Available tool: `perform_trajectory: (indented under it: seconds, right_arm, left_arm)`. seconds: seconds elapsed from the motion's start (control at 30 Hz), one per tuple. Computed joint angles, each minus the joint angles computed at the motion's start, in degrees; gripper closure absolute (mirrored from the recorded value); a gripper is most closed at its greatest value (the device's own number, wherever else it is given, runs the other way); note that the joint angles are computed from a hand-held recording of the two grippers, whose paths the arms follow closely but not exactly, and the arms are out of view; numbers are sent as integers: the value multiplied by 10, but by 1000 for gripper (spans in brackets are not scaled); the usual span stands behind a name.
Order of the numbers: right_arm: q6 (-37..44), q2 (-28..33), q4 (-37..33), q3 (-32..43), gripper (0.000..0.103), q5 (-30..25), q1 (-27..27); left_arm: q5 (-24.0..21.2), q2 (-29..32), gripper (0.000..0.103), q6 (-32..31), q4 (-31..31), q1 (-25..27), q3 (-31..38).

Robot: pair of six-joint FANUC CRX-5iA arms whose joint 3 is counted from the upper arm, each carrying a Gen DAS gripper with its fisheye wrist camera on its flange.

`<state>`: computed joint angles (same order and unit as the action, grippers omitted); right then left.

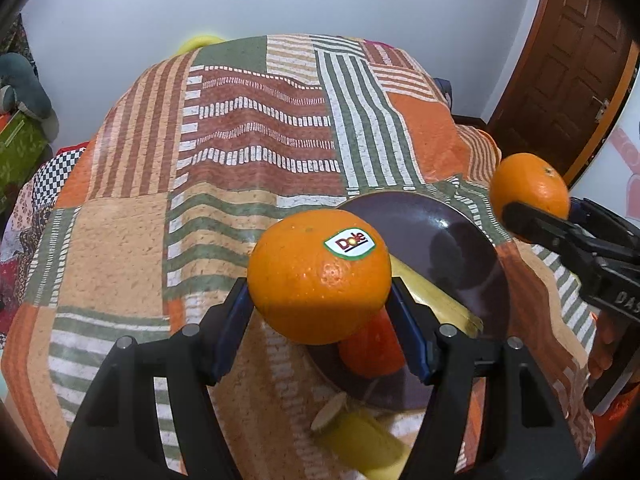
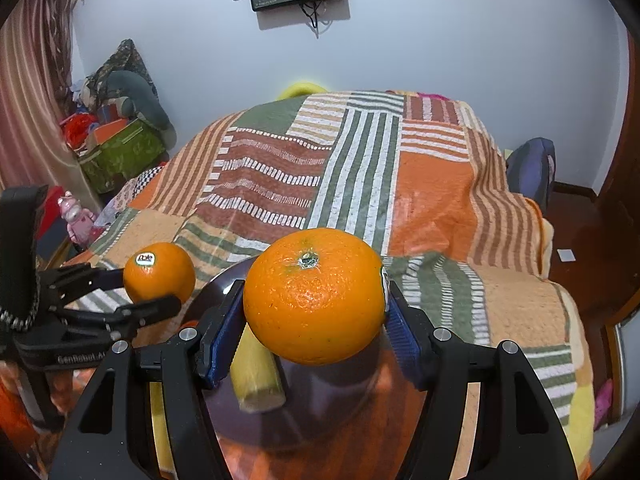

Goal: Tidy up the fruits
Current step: 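Carry both oranges in the two tools over the purple plate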

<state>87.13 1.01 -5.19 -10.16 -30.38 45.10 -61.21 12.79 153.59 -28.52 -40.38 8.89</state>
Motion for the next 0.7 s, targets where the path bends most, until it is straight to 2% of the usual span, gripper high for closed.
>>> perform_trajectory:
  seconds: [0.1, 0.33, 0.7]
  right_arm:
    - [-12, 22, 20, 11, 41, -3, 5]
    - [3, 66, 12, 51, 41, -27, 3]
    - [15, 116, 8, 93, 41, -69, 5]
  left_arm:
    - [-1, 11, 36, -9, 3, 4, 9]
    - [10, 32, 36, -31, 29, 22, 18]
    - [5, 44, 35, -53, 35, 24, 27]
